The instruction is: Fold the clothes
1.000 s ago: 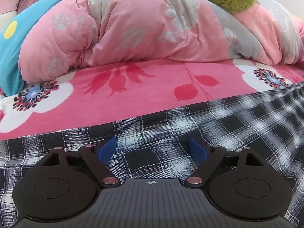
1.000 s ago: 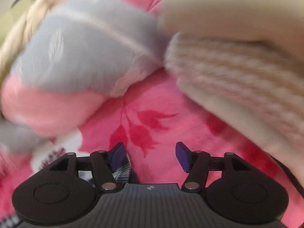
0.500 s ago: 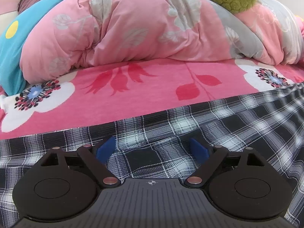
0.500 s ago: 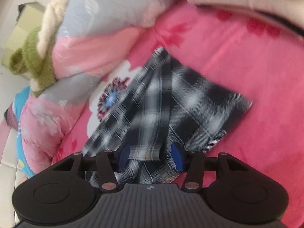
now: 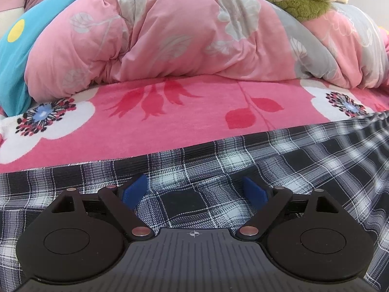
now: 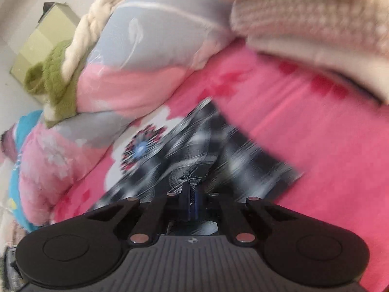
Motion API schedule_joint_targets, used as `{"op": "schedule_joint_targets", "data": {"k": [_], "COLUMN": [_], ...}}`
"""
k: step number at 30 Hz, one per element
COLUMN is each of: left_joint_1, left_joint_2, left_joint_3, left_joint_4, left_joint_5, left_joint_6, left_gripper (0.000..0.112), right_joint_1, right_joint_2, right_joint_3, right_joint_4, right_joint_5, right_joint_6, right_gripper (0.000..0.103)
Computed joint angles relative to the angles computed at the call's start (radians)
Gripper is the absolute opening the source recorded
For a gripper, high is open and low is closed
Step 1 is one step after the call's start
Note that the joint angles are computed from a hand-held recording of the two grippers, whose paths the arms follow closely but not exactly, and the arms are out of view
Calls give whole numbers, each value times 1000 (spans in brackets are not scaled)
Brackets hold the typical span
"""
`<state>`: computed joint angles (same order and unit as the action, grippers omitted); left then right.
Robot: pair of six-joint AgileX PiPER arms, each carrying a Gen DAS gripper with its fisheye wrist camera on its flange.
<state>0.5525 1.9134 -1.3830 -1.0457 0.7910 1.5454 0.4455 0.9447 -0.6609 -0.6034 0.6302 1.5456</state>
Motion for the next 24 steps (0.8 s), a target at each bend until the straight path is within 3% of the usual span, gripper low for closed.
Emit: {"op": "schedule_joint_targets", "data": {"k": [6,16,20,24], "left_joint_1": [1,2,3,5], "left_joint_2": [1,2,4,5], "left_joint_3": [0,-3,-5,-7], "left_joint_4": [0,1,0,-1], "left_joint_5": [1,5,9,13], "left_joint_6": [0,-4,-6,-7], "left_gripper": [88,88,88,88], "right_joint_1": [-1,-4,47,121], "right_joint_2": [-31,54,85,154], "right_joint_3": [-1,-4,-44,-119], "right_joint_4": [-29,-38,-62,-133], "right_joint_5": [138,247,356,568], "right_joint_6": [-19,-53,-22,28], "right_gripper": [3,3,3,5]}}
